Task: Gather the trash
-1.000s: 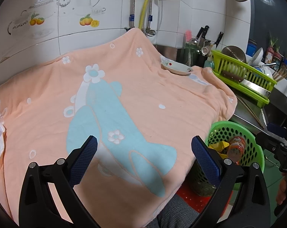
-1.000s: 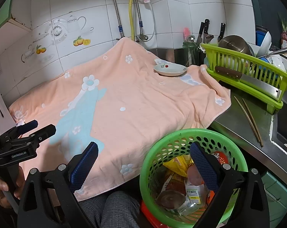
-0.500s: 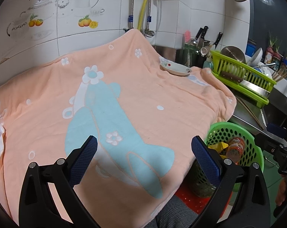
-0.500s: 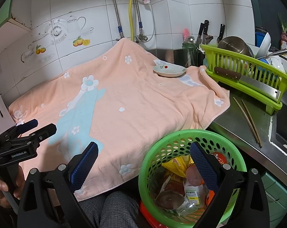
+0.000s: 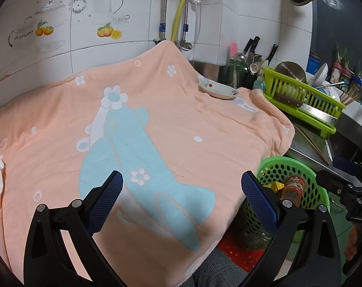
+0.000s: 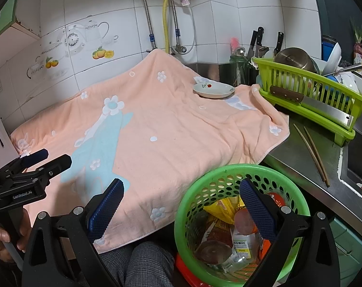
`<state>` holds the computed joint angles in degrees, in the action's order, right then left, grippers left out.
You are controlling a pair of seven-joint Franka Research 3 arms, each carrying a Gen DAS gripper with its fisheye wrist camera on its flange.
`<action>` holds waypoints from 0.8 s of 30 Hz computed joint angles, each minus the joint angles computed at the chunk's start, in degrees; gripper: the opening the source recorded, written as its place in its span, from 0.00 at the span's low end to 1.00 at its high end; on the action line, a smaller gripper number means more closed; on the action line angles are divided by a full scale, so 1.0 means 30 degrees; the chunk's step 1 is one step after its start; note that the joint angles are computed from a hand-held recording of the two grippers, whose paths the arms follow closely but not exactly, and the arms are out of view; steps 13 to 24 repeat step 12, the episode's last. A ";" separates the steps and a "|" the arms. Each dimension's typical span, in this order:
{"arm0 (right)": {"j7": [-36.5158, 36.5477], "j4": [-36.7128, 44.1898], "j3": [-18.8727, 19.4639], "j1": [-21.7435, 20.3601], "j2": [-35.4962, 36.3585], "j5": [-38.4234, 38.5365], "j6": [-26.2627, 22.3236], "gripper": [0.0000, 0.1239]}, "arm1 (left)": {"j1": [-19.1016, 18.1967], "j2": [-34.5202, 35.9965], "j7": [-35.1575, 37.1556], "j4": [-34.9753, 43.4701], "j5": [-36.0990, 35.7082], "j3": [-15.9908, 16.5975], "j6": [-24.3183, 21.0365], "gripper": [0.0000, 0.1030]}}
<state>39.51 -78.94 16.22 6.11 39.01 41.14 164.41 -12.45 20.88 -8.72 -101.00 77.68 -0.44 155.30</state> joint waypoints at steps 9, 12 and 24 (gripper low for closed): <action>0.0091 0.0057 -0.0038 0.0037 0.0028 -0.0121 -0.0071 0.76 | -0.0040 0.0180 0.0779 0.0138 -0.0585 -0.0004 0.0063 0.95; 0.0228 0.0215 -0.0154 0.0144 0.0122 -0.0282 -0.0135 0.76 | -0.0044 0.0189 0.0847 0.0094 -0.0763 0.0031 0.0102 0.95; 0.0228 0.0215 -0.0154 0.0144 0.0122 -0.0282 -0.0135 0.76 | -0.0044 0.0189 0.0847 0.0094 -0.0763 0.0031 0.0102 0.95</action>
